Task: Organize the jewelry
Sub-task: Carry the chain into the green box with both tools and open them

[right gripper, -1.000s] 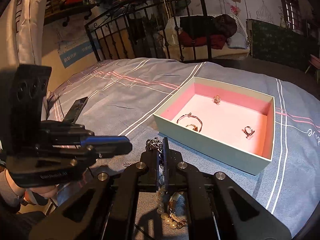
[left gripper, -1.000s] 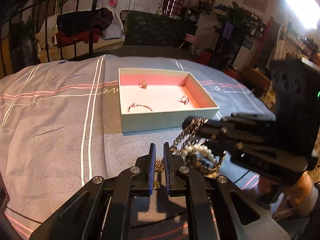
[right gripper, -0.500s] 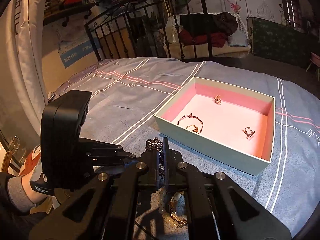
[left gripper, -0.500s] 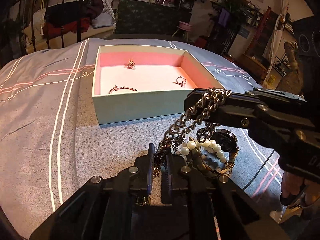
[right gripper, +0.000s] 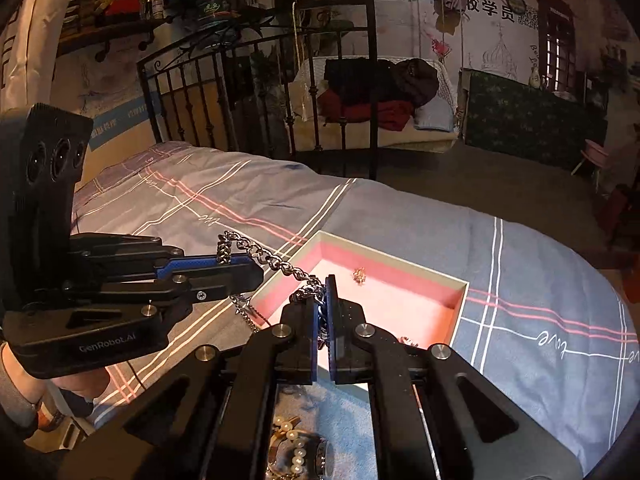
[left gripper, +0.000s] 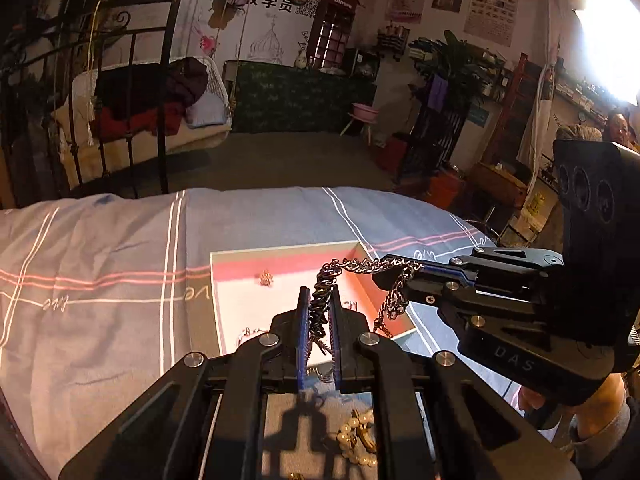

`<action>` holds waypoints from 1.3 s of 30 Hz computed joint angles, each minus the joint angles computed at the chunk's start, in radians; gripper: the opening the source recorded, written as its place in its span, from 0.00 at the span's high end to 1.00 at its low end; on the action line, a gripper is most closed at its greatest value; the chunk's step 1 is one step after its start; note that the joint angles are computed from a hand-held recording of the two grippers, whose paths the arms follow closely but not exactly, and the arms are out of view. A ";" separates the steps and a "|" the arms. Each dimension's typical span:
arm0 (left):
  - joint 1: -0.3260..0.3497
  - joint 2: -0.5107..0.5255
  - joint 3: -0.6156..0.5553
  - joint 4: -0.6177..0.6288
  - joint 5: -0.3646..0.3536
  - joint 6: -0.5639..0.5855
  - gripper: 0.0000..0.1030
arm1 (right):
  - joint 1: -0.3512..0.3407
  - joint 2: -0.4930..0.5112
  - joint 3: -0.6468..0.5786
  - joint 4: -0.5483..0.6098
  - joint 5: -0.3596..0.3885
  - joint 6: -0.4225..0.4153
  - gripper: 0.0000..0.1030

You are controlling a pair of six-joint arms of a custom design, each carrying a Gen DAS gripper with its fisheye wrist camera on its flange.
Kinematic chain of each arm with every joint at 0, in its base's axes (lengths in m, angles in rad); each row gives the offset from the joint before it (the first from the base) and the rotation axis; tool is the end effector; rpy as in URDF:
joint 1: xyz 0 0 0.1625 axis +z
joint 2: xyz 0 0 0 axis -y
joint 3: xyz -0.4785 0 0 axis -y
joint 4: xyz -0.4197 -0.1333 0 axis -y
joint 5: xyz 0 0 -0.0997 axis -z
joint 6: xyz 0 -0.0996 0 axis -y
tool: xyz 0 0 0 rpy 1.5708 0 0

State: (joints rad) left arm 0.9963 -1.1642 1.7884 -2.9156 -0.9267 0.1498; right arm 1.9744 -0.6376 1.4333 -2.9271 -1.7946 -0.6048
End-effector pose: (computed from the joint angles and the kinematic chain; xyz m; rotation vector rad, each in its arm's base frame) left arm -0.1951 -0.6567 0.3626 0.5815 2.4064 -1.0774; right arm 0.4221 -0.7052 0.1183 1.2587 -2.4666 0.7615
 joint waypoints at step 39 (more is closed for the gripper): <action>0.067 0.156 -0.252 0.363 0.035 -0.260 0.92 | -0.032 0.086 -0.185 0.215 -0.141 0.028 0.96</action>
